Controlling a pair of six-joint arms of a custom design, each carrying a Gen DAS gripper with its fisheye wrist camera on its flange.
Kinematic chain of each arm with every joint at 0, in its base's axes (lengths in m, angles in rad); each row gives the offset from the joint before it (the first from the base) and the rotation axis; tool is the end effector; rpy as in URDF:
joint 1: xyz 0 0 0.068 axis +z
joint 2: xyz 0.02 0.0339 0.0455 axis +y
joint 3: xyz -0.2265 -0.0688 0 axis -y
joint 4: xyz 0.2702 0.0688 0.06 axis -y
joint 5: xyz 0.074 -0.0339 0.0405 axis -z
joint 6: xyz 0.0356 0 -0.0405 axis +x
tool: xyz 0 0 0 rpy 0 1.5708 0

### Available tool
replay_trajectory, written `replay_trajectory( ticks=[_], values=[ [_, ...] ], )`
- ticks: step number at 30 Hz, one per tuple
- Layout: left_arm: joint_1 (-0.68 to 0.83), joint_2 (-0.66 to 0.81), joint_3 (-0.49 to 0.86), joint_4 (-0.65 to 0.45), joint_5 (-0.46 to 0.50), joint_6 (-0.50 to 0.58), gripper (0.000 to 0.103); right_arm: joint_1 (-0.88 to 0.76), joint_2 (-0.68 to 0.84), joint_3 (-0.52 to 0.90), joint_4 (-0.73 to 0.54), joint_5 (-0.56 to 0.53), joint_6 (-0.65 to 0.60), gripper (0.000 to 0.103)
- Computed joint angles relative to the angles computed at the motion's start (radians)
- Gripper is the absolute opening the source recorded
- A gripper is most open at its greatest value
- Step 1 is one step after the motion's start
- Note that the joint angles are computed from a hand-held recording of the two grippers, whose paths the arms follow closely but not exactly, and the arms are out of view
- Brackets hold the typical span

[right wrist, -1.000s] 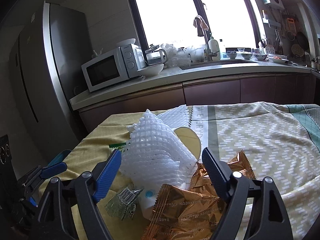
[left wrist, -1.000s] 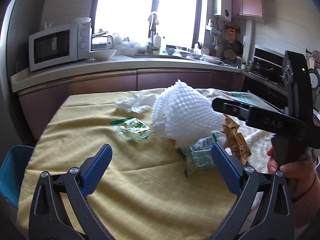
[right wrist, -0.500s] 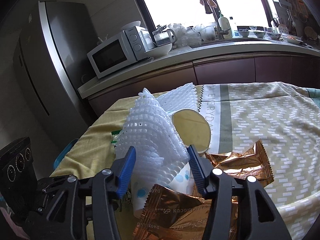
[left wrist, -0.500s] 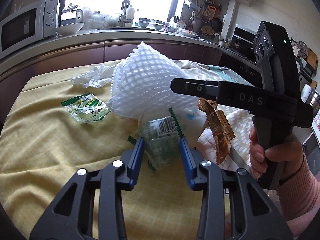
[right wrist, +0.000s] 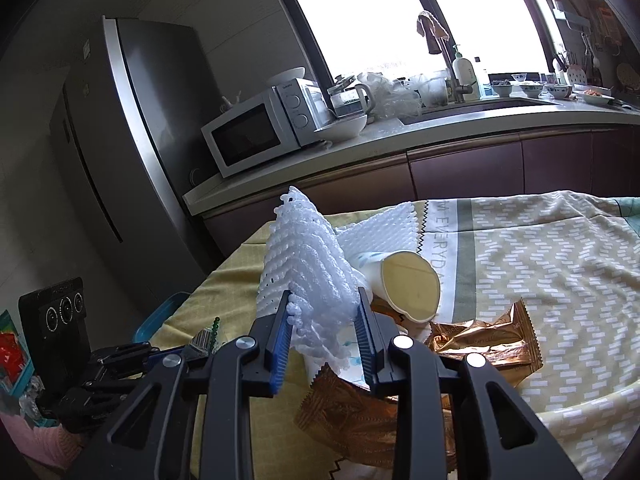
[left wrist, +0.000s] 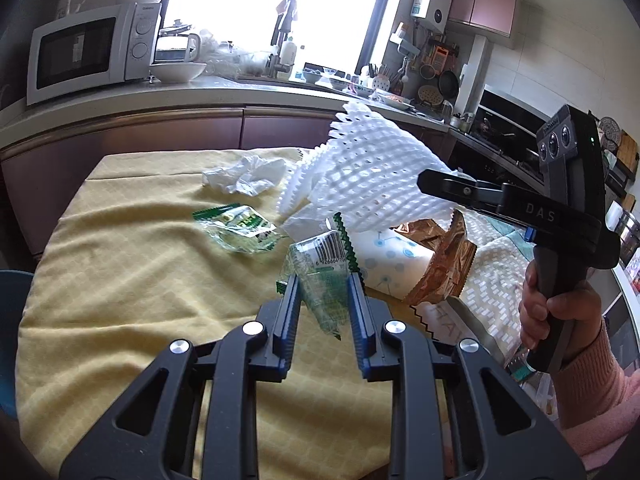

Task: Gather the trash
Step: 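Carry the bottle and foam net toward the teal bin with both tools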

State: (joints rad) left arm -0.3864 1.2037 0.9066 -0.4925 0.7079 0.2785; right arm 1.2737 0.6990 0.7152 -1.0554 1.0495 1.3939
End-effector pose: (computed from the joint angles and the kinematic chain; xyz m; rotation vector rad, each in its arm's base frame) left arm 0.2560 -0.1291 0.2314 1.0618 2.0225 -0.8834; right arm 0.0770 0.1462 0.2445 0.4346 1.9767 0.2573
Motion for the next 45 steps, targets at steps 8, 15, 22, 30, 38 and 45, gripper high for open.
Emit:
replay_trajectory(
  ticks=[8,15,22,30,38,45],
  values=[
    [0.19,-0.053,0.01,-0.067,0.089,0.056,0.024,-0.009,0.023,0.018,0.201,-0.033,-0.18,0.03],
    [0.33,-0.019,0.026,-0.072,0.121,0.103,0.024,-0.113,0.123,0.026,0.467,-0.197,-0.391,0.032],
    [0.432,0.02,0.049,-0.074,0.129,0.134,0.024,-0.191,0.236,0.073,0.629,-0.315,-0.514,0.034],
    [0.501,0.058,0.066,-0.065,0.141,0.154,0.024,-0.251,0.294,0.102,0.744,-0.425,-0.616,0.035],
    [0.511,0.048,0.044,-0.055,0.145,0.156,0.024,-0.261,0.28,0.09,0.761,-0.41,-0.603,0.032],
    [0.497,0.039,0.028,-0.055,0.145,0.162,0.024,-0.276,0.328,0.092,0.709,-0.439,-0.546,0.031]
  ],
)
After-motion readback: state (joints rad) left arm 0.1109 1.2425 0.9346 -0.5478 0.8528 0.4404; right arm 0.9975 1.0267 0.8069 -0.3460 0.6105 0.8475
